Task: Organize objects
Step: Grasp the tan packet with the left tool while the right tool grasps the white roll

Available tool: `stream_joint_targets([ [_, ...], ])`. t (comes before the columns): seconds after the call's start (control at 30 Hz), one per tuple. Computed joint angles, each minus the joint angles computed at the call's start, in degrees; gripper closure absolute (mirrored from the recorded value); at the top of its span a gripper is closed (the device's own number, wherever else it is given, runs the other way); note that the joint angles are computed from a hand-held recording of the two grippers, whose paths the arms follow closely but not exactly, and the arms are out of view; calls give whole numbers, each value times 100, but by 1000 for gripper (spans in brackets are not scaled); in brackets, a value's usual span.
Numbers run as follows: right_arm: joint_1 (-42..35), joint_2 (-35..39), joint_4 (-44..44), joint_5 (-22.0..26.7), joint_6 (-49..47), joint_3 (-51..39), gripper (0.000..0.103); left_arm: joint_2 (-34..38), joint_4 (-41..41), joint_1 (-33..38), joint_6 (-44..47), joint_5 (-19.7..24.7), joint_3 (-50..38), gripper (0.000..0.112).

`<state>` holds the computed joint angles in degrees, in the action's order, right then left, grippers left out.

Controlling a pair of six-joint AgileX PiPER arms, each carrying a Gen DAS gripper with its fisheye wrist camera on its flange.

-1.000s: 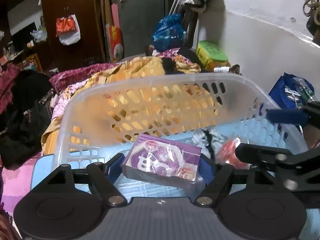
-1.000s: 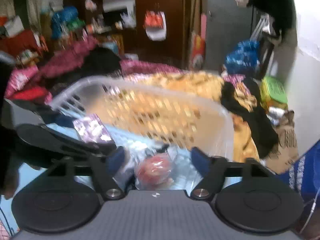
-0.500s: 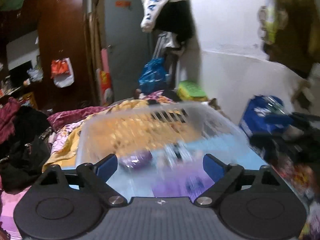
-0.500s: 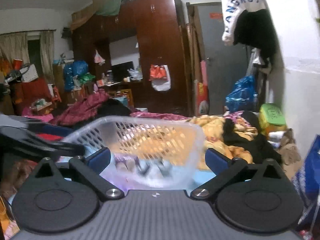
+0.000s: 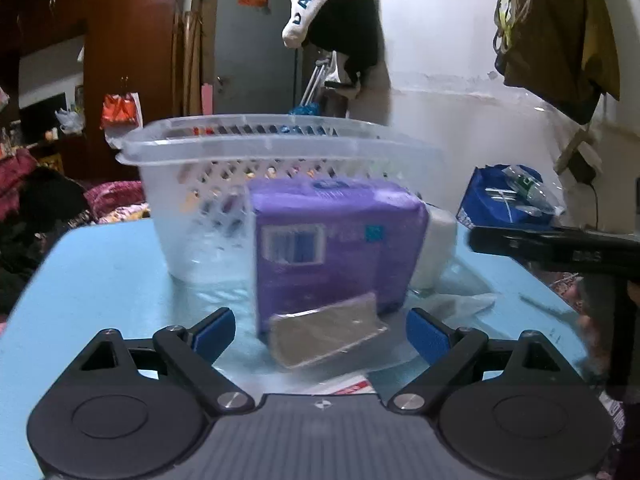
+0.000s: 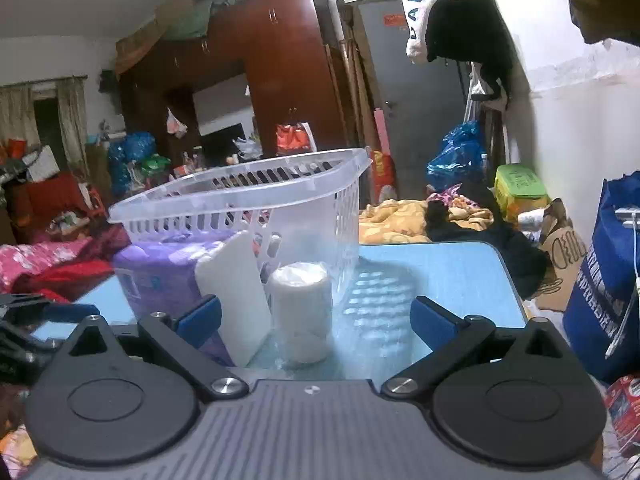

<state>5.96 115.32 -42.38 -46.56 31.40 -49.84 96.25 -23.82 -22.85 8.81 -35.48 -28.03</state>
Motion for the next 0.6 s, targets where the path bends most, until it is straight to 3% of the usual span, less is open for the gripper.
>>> stream_joint_targets([
  [0.13,101,84,123,142,-47,-169,11,221,-726,-321,606,-126,-172,18],
  [0.3,195,126,140,267,-117,-245,23,362,-851,-425,658,-277,-148,18],
  [0.47,331,158,490,205,-553,-104,26,470,-1101,-491,783,-389,-187,19],
  [0.6,390,201,426,438,-481,-250,31,531,-1478,-564,1020,-426,-275,23],
])
